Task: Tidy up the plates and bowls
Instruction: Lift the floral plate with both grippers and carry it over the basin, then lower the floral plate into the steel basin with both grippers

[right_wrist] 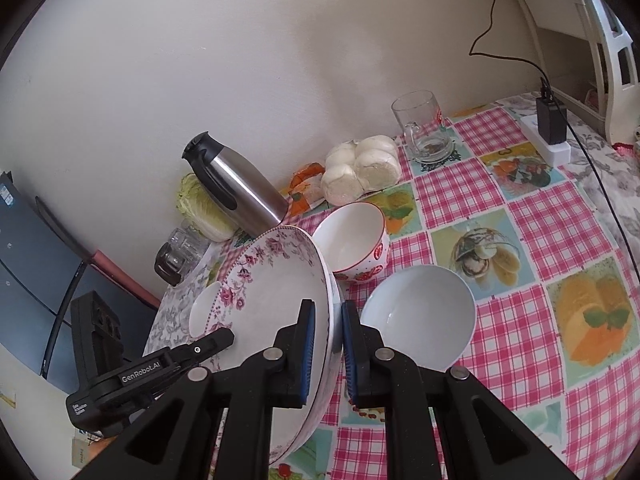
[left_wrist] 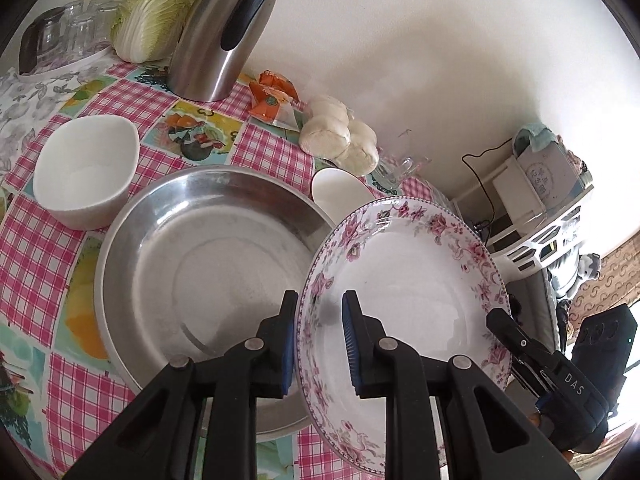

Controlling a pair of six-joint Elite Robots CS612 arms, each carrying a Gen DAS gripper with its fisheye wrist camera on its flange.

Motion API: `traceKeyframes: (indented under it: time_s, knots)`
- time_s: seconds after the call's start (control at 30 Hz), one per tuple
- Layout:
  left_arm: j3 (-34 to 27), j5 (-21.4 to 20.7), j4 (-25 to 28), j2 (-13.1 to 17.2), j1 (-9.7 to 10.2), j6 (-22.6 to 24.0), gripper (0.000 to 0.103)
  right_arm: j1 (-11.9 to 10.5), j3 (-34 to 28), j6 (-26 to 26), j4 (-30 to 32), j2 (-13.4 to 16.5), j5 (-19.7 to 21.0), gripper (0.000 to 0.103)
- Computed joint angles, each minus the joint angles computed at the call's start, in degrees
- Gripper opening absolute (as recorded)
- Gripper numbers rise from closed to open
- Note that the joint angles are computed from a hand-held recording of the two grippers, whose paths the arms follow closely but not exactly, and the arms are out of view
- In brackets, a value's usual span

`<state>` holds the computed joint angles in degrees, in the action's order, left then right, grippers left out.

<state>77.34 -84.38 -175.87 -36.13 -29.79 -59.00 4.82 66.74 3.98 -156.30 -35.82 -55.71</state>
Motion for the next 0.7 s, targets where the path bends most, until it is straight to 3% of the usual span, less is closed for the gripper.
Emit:
traceKeyframes:
  time_s: [0.7]
  knots:
    - [-2.8, 1.8, 2.1, 0.9, 3.02, -0.4, 0.021, 1.8, -9.2, 3.5, 1.2, 5.6, 3.2, 0.016]
